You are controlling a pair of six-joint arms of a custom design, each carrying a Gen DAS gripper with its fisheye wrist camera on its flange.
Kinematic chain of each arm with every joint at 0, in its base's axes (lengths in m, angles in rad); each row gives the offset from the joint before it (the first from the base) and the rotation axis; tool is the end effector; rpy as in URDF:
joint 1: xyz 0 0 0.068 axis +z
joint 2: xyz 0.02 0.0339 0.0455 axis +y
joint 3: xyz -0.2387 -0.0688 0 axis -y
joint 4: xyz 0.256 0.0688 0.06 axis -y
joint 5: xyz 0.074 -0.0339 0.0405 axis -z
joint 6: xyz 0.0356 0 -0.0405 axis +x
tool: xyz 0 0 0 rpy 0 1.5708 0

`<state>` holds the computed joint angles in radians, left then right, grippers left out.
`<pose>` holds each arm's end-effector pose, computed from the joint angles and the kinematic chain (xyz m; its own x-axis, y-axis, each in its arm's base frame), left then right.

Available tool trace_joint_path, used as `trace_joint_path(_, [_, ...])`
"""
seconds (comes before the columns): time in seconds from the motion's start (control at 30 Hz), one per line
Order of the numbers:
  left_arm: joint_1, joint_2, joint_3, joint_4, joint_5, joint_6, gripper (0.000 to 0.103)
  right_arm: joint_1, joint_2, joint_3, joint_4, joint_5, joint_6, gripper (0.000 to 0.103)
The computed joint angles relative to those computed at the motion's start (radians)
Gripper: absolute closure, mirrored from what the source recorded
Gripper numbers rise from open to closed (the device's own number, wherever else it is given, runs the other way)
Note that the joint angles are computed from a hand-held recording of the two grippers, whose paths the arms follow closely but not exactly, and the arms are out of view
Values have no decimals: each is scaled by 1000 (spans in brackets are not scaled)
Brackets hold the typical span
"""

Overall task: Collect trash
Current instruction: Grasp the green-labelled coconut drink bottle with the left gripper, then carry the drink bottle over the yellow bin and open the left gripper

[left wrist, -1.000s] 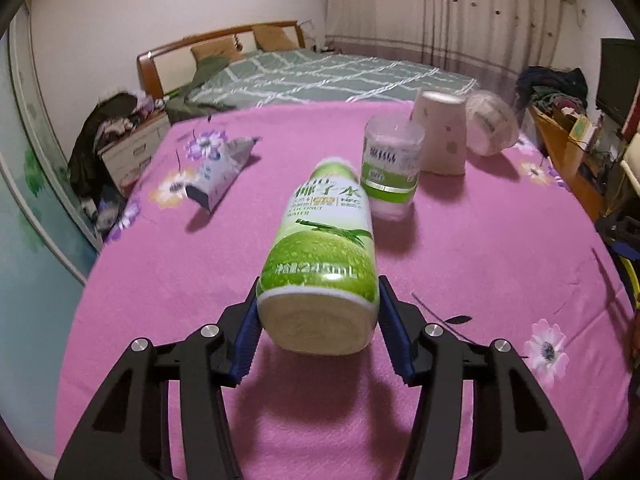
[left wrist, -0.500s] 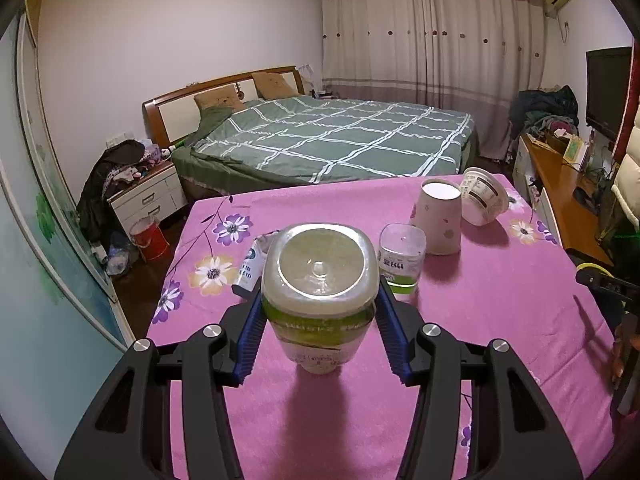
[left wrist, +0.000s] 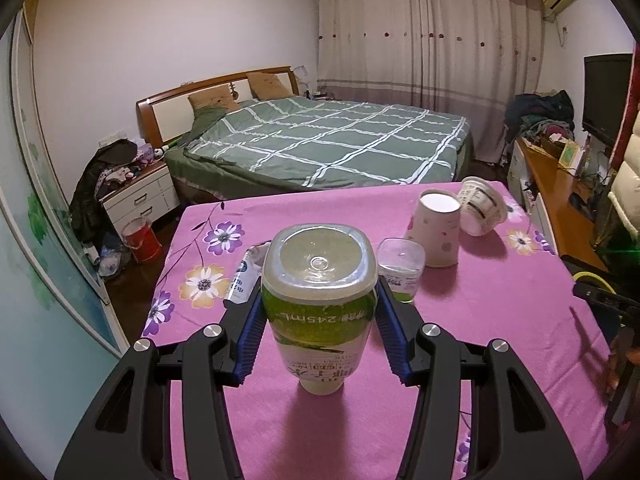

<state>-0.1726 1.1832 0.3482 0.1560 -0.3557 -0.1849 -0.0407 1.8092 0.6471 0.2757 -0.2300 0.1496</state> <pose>0.2284 -0.0272 0.1176 -0.5887 -0.0723 -0.8051 -0.2179 0.9733 0.0719 0.3019 -0.0042 0.0502 -0.7811 0.1770 -0.5988 0.0122 0.9631 0.2689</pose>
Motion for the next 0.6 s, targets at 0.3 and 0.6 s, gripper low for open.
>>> trace_joint_path(0.3, [-168,-186,6,-163,-58,-26,51,-4,-46,-47,32,26,-13,24])
trace_joint_path(0.6, [-372,-42,152,-131,-55,-37,51,-175,-349,-221,-30,-33,-116,24])
